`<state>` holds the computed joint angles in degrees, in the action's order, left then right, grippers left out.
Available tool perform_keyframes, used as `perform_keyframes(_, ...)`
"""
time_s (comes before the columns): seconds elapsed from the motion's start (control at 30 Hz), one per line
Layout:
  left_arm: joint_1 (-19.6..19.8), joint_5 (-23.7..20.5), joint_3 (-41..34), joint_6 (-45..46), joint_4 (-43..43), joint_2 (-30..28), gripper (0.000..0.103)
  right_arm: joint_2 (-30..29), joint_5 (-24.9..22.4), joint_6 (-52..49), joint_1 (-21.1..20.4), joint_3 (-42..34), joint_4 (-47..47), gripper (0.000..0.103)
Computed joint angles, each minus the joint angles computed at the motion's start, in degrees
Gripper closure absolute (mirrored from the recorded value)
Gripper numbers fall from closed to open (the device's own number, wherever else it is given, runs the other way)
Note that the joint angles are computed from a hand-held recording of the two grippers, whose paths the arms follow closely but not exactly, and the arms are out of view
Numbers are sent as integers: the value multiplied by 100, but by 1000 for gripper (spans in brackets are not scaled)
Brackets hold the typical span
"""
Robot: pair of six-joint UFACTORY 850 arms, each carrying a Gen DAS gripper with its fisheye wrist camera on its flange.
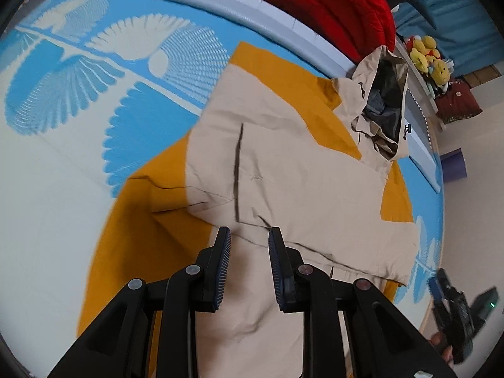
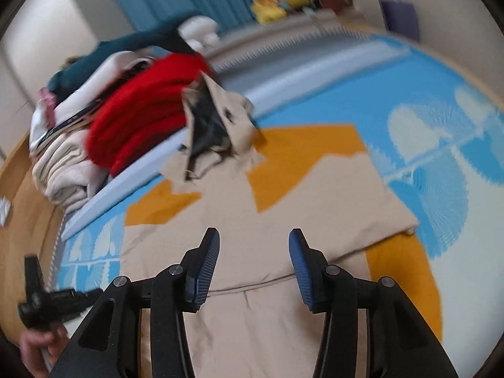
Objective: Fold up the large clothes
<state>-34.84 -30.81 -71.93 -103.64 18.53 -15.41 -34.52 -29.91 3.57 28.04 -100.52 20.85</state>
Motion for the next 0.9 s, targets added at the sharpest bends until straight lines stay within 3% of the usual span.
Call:
perform_keyframes(0.2, 109, 446, 41, -61, -51, -290, 80, -787, -875, 1096, -360, -531, -328, 56)
perform_keyframes(0.3, 151, 492, 85, 0, -192, -385, 80, -950, -1026, 1142, -555, -489, -23, 56)
perform_keyframes(0.4, 176, 815, 276, -338, 28, -295, 80, -1038, -1021, 1117, -684, -459, 234, 56)
perform_keyframes(0.5, 165, 796, 261, -219, 18, -340, 80, -1142, -992, 935, -799, -516, 714, 56)
perform_keyframes(0.57, 170, 893, 288, -251, -10, -360, 83, -1154, -940, 947, -860, -507, 907, 56)
perform_keyframes(0.63, 178, 935, 276, -323, 136, -380, 93, -1119, -868, 1061, -880, -466, 877, 57)
perform_keyframes(0.67, 158, 833, 238, -467, 379, -376, 97, -1094, -841, 1185, -889, -432, 792, 59)
perform_keyframes(0.73, 127, 714, 193, -829, 815, -347, 100, -1073, -817, 1132, -923, -365, 959, 81)
perform_keyframes(0.83, 22, 435, 160, -1680, 1826, -198, 101, -1016, -704, 978, -927, -286, 1167, 94)
perform_keyframes(0.9, -44, -30, -81, -1320, 1816, -264, 101, -912, -572, 1123, -897, -178, 1050, 95)
